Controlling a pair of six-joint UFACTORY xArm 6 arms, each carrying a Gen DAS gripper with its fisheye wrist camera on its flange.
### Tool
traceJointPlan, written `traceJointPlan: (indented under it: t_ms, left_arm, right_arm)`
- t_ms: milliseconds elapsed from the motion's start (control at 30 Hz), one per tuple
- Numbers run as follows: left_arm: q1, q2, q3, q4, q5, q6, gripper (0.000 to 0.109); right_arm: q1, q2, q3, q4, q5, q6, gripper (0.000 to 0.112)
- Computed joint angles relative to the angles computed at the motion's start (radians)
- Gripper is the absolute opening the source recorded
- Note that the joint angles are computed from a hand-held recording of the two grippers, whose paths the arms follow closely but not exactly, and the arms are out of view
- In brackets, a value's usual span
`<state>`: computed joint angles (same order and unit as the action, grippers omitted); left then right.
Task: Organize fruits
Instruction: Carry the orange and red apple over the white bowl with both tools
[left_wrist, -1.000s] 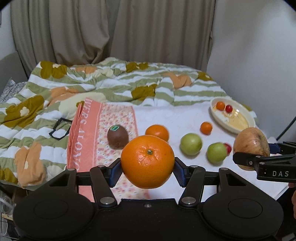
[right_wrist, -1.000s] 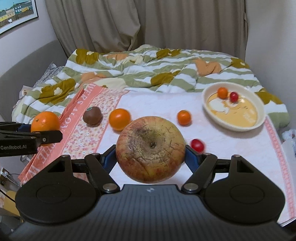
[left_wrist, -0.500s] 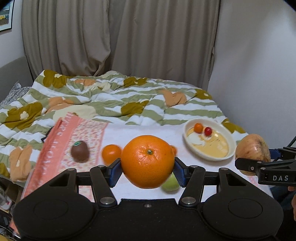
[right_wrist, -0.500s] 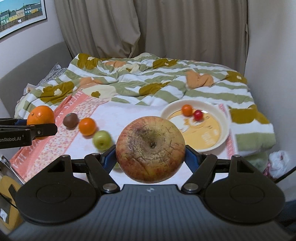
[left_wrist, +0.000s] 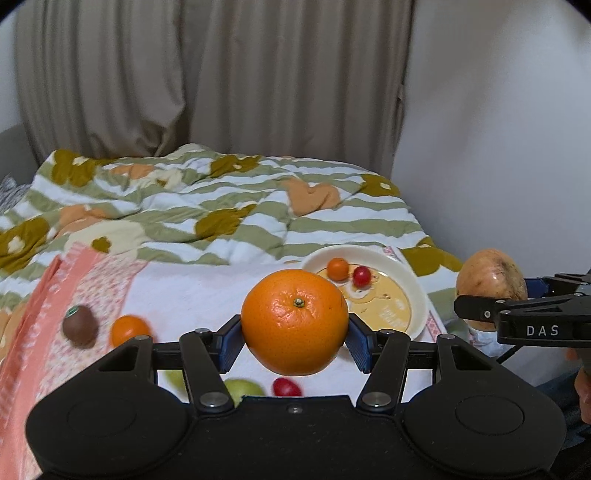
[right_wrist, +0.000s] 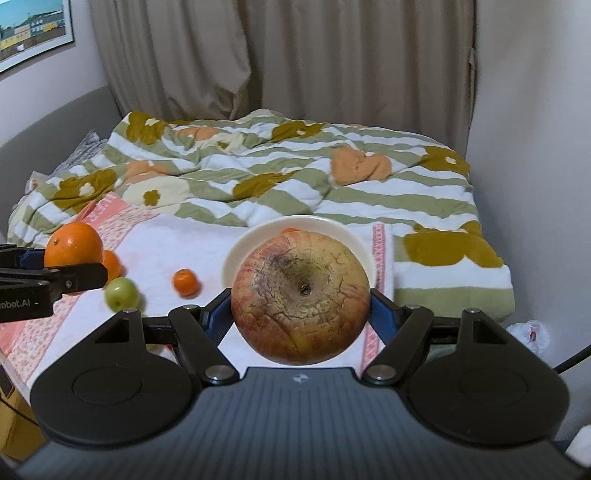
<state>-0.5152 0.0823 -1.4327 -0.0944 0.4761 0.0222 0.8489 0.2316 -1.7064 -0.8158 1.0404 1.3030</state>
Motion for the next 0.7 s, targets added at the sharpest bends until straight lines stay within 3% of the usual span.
traceJointPlan:
  t_ms: [300, 567, 700]
  left_arm:
    - [-0.027, 0.264, -0.298, -0.037, 0.079, 0.097, 0.062]
    - [-0.035, 0.555, -0.671, -0.031, 0.241, 0.192, 0.062]
    - [-0.039, 0.738, -0.937, -0.016, 0.363, 0.227, 0.062]
  right_arm:
    - [-0.078, -0.004, 0.034, 0.020, -0.031, -0.002, 0.090]
    - [-0.142, 0.048, 0.006, 0.064, -0.053, -0.013, 0.090]
    - [-0.168, 0.075, -0.008, 0.084, -0.061, -0.015, 0.090]
